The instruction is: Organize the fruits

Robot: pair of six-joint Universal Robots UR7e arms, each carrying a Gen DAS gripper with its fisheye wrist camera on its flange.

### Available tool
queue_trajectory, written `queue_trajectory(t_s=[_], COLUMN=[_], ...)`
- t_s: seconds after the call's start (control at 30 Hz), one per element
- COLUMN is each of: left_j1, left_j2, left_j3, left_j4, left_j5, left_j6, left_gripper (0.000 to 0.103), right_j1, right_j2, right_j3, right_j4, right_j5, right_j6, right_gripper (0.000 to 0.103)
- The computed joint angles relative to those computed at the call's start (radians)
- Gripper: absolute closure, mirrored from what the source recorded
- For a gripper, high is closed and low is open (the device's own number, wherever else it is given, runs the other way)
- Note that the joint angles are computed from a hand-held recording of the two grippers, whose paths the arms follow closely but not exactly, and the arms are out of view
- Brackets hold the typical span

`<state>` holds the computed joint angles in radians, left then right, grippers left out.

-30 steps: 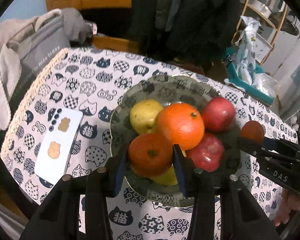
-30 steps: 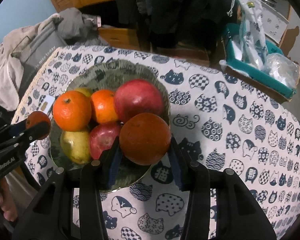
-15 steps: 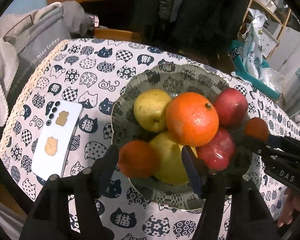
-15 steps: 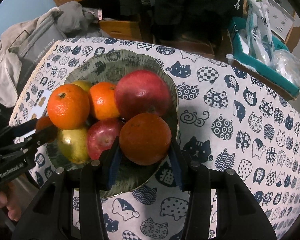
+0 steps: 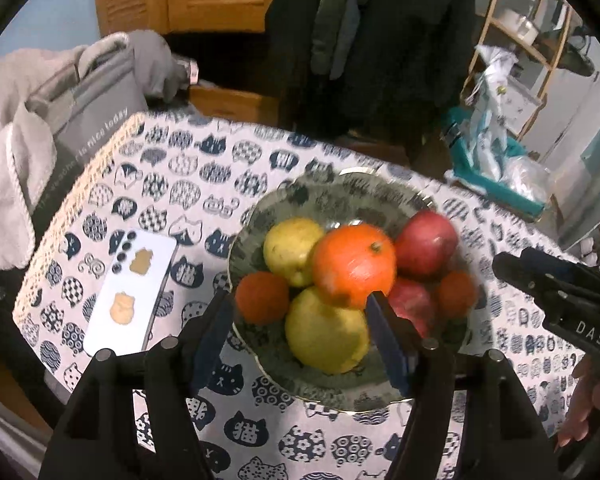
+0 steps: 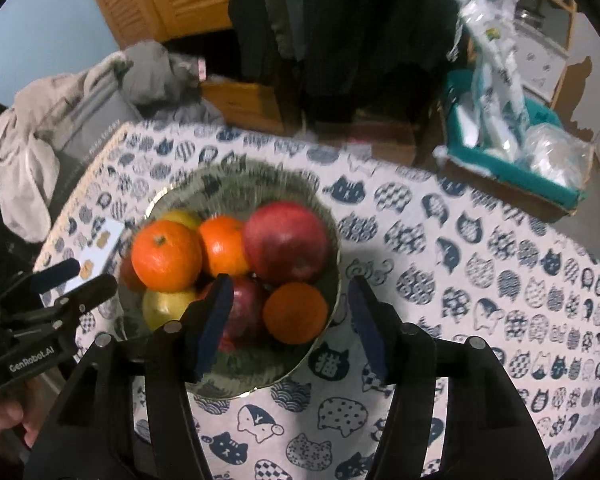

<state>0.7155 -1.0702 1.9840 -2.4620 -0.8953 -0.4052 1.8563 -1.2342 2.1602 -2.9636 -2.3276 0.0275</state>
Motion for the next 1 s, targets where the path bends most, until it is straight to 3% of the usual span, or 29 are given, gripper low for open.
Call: queue_trajectory(t_s=[0.27, 0.57, 0.67, 0.83, 1.0], left_j1=[-0.075, -0.156, -0.184, -0.231, -0.275], left_j2=[-0.042, -0.088, -0.098, -0.112, -0.125], left_j3=[0.014, 0.026, 0.029, 0.029, 0.03], left_j4=[-0.06, -0.125, -0.154, -0.188, -0.234], left_j5=[0.029, 0.046, 0.051, 0.081, 0.115], left_j6=[0.046, 0.097, 0.126, 0.164, 0.19], left_gripper=[0.027, 0.021, 0.014, 0.013, 0.001], right_j1=[0.114, 0.224, 0.261, 0.319, 0.361], right_j2=[-0.035, -0.087, -0.101, -0.108, -0.123], right_j3=[-0.005, -0.002, 0.0, 0.002, 0.007], right_j4=[-0.067, -0.13, -0.162, -0.26, -0.344], right_j5=[-0.145, -0.254, -0.293, -0.358, -0.399], right_j6=[-0.04, -0.088, -0.122, -0.208, -0.269], right_gripper=[0.037, 0.029, 0.026, 0.021, 0.02])
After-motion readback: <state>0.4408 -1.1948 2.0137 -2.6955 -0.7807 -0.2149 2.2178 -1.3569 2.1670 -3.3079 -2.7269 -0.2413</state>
